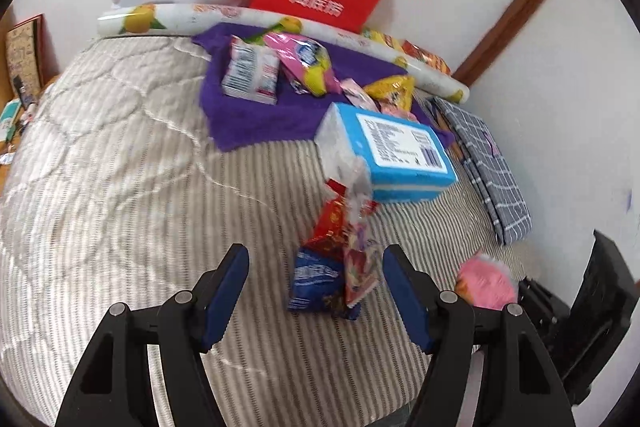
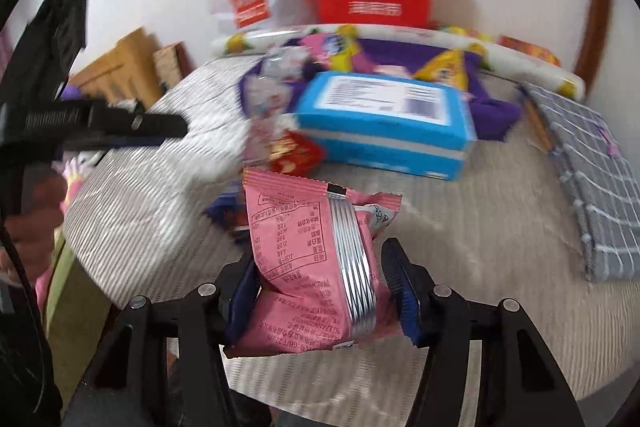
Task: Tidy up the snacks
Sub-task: 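Grasp the pink bag with a silver stripe with the right gripper, then grasp the white candy-stick packet with the left gripper while the right holds the pink bag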
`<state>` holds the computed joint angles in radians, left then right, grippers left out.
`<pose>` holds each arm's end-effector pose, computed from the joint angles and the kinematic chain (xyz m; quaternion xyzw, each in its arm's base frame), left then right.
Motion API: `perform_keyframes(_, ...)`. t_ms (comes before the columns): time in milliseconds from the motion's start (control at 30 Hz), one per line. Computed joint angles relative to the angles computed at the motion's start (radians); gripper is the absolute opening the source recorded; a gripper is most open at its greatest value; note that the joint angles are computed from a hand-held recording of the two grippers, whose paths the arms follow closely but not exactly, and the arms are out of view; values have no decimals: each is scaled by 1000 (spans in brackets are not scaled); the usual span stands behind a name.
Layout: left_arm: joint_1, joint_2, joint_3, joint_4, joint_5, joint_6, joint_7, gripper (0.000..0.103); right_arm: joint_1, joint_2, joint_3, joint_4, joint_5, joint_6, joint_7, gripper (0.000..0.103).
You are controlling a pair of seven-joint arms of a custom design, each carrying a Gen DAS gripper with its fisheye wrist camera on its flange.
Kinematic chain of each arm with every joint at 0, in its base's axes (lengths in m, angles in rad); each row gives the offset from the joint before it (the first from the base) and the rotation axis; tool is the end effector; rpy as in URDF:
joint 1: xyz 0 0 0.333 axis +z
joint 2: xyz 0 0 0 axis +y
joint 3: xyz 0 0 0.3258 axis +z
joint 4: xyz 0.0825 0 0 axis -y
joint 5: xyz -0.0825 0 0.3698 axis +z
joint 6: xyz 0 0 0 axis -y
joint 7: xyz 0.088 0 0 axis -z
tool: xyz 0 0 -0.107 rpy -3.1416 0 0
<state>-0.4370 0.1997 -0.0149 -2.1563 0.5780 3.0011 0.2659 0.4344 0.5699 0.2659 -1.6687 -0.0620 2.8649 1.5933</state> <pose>0.5153 -0.2935 0.3921 -0.7620 0.5576 -0.3146 0.0972 0.5705 0.4394 0.3751 -0.8473 0.4234 -0.0909 0.3073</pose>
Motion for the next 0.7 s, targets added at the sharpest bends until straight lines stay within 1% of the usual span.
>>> perform_keyframes(67, 2, 27, -14, 28, -21, -7, 29, 68, -9, -7, -9, -13, 12, 9, 19, 59)
perform_keyframes(167, -9, 55, -15, 56, -53, -2, 70, 66, -11, -11, -31, -27, 8, 24, 53, 59)
perform_keyframes(233, -10, 76, -23, 74, -98, 4, 115, 66, -16, -17, -38, -40, 1, 33, 67, 59)
perform_keyframes(400, -53, 113, 4, 112, -162, -3, 173, 65, -41, -9, -25, -42, 3, 39, 76, 59)
perform_keyframes(467, -65, 127, 10, 130, -186, -12, 194, 61, -56, -9, -15, -48, 7, 43, 68, 59)
perform_keyframes(500, -66, 135, 8, 139, -200, -16, 208, 61, -60, -8, -11, -49, 9, 43, 66, 59)
perform_keyframes(567, -69, 148, 8, 153, -226, -20, 234, 55, -69, -4, -5, -48, 14, 43, 62, 58)
perform_keyframes(633, -67, 157, 2, 163, -257, -26, 261, 53, -73, -1, -2, -46, 17, 44, 58, 59)
perform_keyframes(700, -79, 164, 12, 173, -272, -32, 272, 50, -78, 0, 2, -46, 22, 46, 56, 59)
